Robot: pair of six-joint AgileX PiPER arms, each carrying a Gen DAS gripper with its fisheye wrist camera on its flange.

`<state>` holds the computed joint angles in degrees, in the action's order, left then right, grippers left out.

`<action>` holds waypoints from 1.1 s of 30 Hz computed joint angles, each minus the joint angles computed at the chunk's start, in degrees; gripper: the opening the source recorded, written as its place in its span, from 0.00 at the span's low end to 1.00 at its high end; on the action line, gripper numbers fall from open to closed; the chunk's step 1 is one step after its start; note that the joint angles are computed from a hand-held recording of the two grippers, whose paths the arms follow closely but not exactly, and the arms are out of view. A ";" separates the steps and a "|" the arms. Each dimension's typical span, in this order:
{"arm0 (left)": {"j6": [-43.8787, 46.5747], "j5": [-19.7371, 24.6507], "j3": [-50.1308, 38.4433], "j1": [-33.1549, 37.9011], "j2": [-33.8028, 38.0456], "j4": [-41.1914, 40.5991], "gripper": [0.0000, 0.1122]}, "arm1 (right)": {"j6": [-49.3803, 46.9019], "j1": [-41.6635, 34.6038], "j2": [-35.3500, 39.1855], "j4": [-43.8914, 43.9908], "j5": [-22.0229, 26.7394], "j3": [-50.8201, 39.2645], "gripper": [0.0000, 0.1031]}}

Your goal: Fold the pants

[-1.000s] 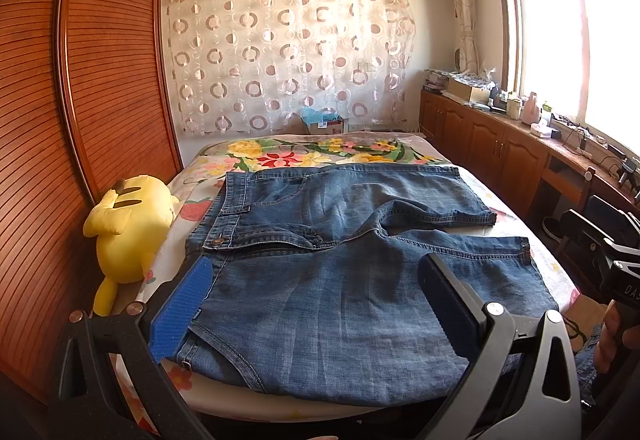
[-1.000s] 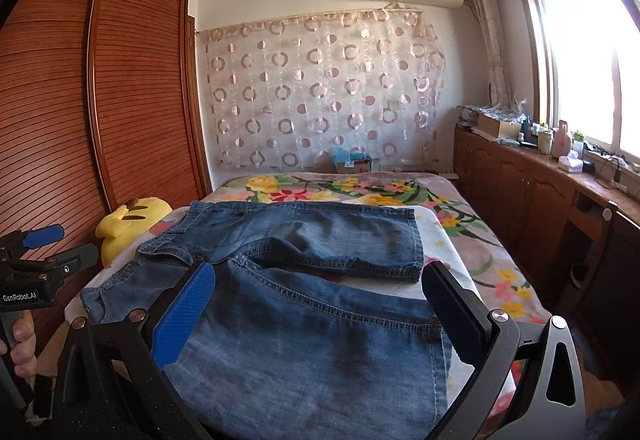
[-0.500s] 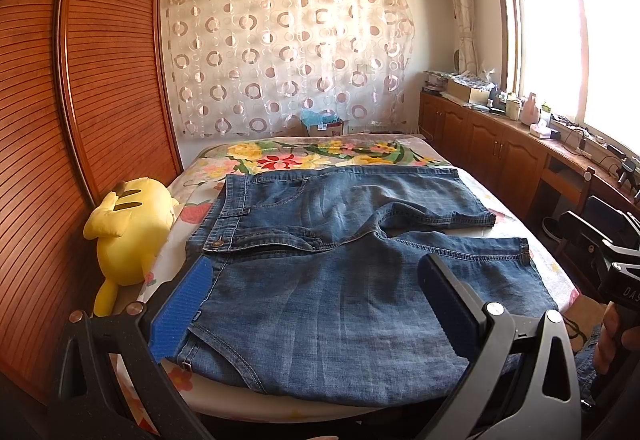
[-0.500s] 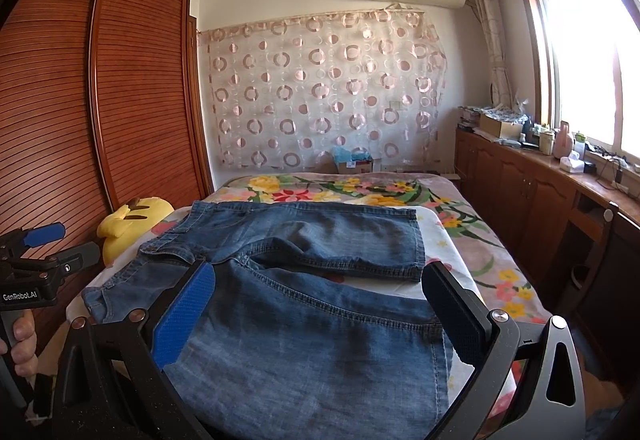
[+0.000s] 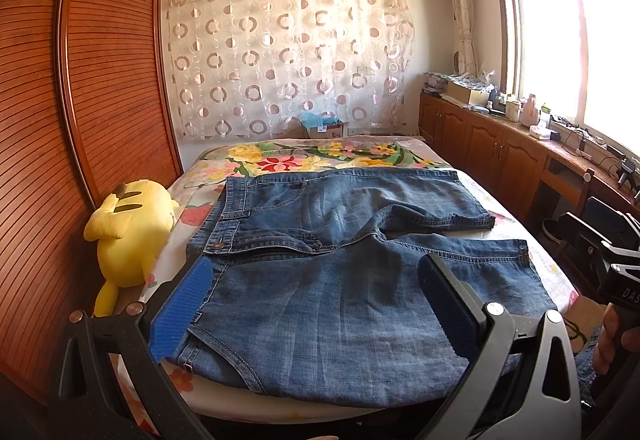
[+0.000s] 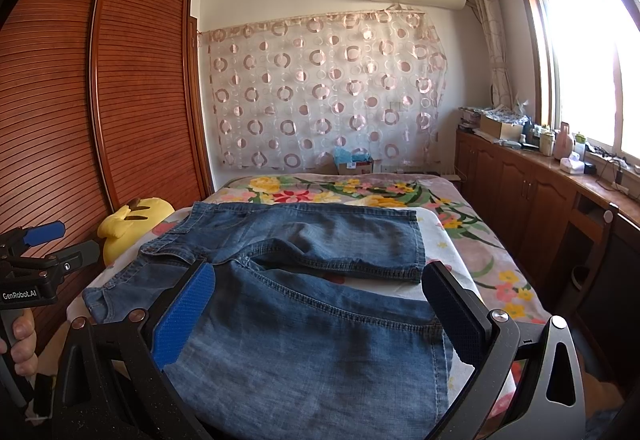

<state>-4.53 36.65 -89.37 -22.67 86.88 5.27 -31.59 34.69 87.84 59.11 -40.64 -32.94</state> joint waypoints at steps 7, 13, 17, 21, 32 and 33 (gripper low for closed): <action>-0.16 0.15 -0.23 -0.06 0.00 0.18 0.92 | -0.03 0.13 0.05 0.04 -0.13 -0.01 1.00; -0.14 0.04 -0.15 -0.04 -0.02 0.16 0.92 | 0.01 0.17 0.07 0.06 -0.22 0.01 1.00; -0.10 0.01 -0.12 -0.04 -0.05 0.11 0.92 | 0.14 0.06 0.02 -0.14 -0.11 0.08 1.00; -0.12 -0.30 0.29 -0.02 -0.15 0.13 0.92 | 0.25 0.11 0.03 -0.19 -0.18 0.09 1.00; -0.21 3.14 -3.95 -0.46 2.56 0.04 0.92 | 1.11 -0.39 0.45 -1.34 0.11 -0.17 1.00; -0.13 3.11 -4.05 -0.38 2.74 0.01 0.92 | 1.23 -0.59 0.41 -1.57 0.18 -0.15 1.00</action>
